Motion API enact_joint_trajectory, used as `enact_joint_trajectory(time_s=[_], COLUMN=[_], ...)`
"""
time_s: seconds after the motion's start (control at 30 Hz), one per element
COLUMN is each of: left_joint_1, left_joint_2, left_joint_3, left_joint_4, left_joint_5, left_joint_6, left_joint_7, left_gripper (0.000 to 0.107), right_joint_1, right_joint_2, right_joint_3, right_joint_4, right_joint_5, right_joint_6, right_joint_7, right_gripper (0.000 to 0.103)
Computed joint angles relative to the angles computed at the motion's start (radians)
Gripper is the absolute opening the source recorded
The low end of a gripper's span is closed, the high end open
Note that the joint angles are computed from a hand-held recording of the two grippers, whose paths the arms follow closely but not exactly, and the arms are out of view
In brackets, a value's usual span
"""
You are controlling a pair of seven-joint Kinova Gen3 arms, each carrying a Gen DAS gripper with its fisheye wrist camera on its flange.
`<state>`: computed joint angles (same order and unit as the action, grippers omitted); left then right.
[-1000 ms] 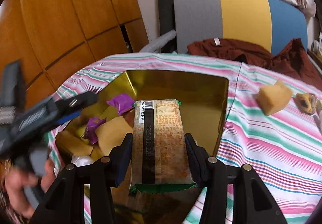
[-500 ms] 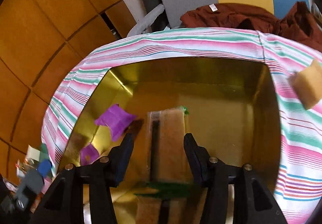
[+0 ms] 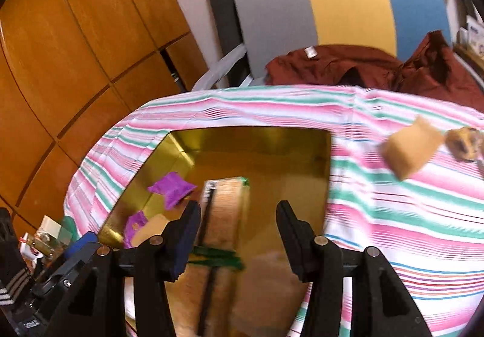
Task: Organize objects
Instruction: 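Withdraw both open tools from the gold tray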
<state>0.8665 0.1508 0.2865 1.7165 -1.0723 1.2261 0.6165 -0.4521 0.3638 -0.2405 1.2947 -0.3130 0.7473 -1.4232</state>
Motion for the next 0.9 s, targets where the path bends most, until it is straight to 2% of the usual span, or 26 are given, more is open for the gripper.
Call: enact_joint_trajectory(time_s=[0.23,0.6,0.77,0.9], left_joint_1=[0.044,0.076,0.098,0.108], left_joint_2=[0.068,0.140,0.196,0.248], left_joint_3=[-0.009,-0.067,-0.095,-0.109], left_joint_4=[-0.098,-0.236,-0.333,-0.422], left_joint_5=[-0.009,0.073,0.131,0.198], left_joint_6=[-0.014,-0.206,-0.238,-0.241], left_joint_7=[-0.157,-0.393,-0.534,-0.656], left_gripper=[0.103,0.103,0.103,0.103], right_joint_1=[0.032,0.159,0.203,0.219], right_joint_2=[-0.057,-0.079,-0.073,-0.041], right_joint_3=[0.049,0.105,0.135,0.172], right_joint_4=[0.116,0.230,0.249,0.203], right_joint_5=[0.063,0.095,0.132,0.206], right_joint_6=[-0.070,-0.110,-0.148,-0.162], right_joint_7=[-0.034,-0.075,-0.099,-0.132], right_gripper=[0.052,0.053,0.053,0.052])
